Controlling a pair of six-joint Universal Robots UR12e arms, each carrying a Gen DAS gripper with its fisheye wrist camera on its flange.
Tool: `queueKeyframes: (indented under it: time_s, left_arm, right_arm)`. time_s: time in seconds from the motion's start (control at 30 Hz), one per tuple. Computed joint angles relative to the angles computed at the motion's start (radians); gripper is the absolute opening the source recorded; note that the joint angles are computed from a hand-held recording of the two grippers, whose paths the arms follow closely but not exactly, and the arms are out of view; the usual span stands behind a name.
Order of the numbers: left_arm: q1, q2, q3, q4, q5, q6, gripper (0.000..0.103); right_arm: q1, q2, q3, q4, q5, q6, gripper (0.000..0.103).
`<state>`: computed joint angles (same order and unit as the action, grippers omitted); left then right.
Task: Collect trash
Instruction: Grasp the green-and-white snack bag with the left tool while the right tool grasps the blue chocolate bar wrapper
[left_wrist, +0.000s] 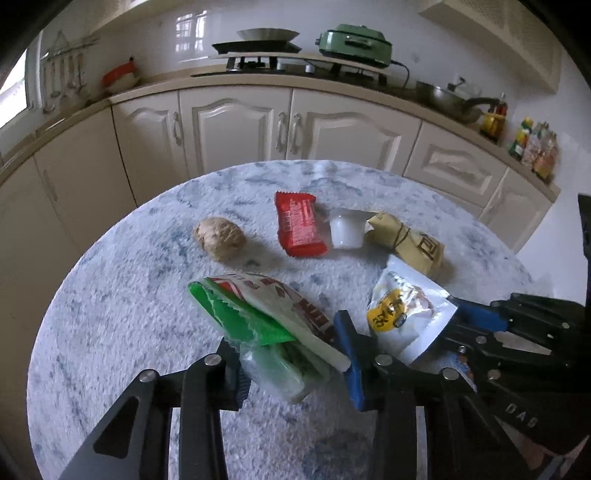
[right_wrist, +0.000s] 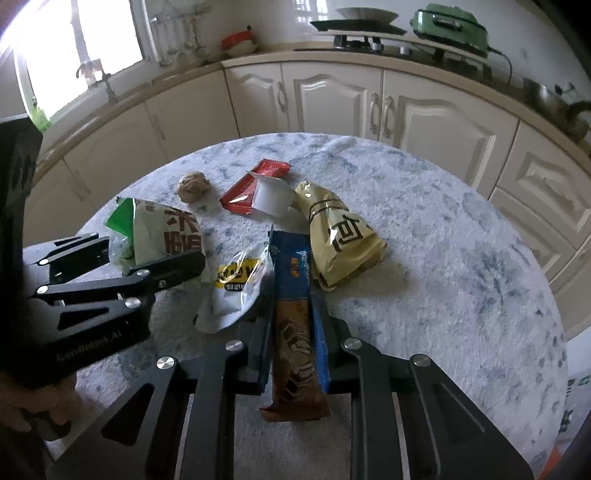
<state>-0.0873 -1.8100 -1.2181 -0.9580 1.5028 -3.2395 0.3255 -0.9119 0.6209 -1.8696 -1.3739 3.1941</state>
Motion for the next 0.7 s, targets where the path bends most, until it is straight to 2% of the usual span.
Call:
queueKeyframes:
  time_s: [0.3, 0.57, 0.7]
  left_arm:
    - [0.005, 0.106, -0.143, 0.090, -0.008, -0.046, 0.036]
    - [-0.052, 0.182, -0.226, 0.149, 0.080, -0.074, 0.036]
    - [-0.081, 0.208, -0.251, 0.173, 0.126, -0.078, 0.036]
  right_arm:
    - [-0.019, -0.088, 0.141, -0.062, 0.039, 0.028, 0.019]
    - [-0.018, -0.136, 0.211, -0.101, 0.034, 0.032, 0.019]
    - [-0.027, -0.175, 0.269, -0.150, 0.043, 0.059, 0.019]
